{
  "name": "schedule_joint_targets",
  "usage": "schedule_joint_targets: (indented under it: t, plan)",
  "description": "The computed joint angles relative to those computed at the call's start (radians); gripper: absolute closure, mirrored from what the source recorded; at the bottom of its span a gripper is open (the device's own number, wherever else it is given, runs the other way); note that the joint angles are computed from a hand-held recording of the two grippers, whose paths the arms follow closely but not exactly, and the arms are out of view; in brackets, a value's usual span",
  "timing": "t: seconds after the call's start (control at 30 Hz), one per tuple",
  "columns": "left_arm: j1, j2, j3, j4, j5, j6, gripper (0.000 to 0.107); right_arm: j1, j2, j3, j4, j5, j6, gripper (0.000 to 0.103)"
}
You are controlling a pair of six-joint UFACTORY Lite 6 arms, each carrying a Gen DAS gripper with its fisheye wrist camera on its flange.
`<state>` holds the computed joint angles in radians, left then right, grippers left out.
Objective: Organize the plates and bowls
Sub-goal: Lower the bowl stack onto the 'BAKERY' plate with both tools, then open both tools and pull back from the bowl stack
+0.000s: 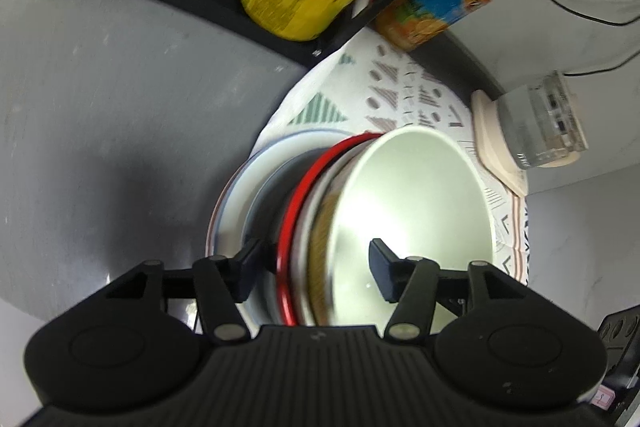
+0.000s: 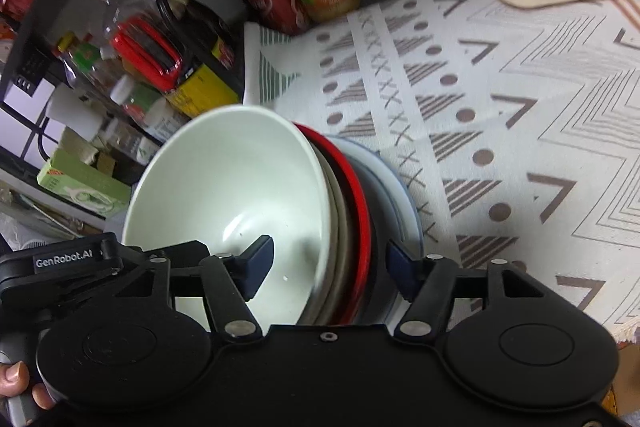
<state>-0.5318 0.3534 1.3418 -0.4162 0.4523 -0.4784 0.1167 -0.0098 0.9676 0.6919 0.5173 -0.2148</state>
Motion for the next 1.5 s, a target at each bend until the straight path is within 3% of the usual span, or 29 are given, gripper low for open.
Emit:
schedule_joint_targets:
  t: [0.17, 0.37, 0.67, 1.13, 1.5]
  plan:
    - [0.007, -0.005, 0.023, 0.007, 0.011, 0.04, 0.034, 0.001, -0.072, -0.038, -0.007, -0.004, 0.016, 0.038]
    - [-0.003, -0.017, 0.063, 0.128, 0.031, -0.046, 0.024, 0.002, -0.158, -0.081, -0.053, -0.011, 0.052, 0.019]
    - [-0.107, -0.043, 0.112, 0.386, 0.072, -0.309, 0.024, -0.135, -0.296, -0.155, 0.016, 0.056, -0.08, 0.011]
    - [-0.363, -0.1, 0.136, 0.829, 0.229, -0.799, 0.019, -0.56, -0.588, -0.308, 0.128, 0.356, -0.383, 0.0]
    - [-0.54, -0.219, 0.039, 0.985, 0.345, -1.017, 0.019, -0.857, -0.752, -0.352, 0.14, 0.627, -0.533, 0.0]
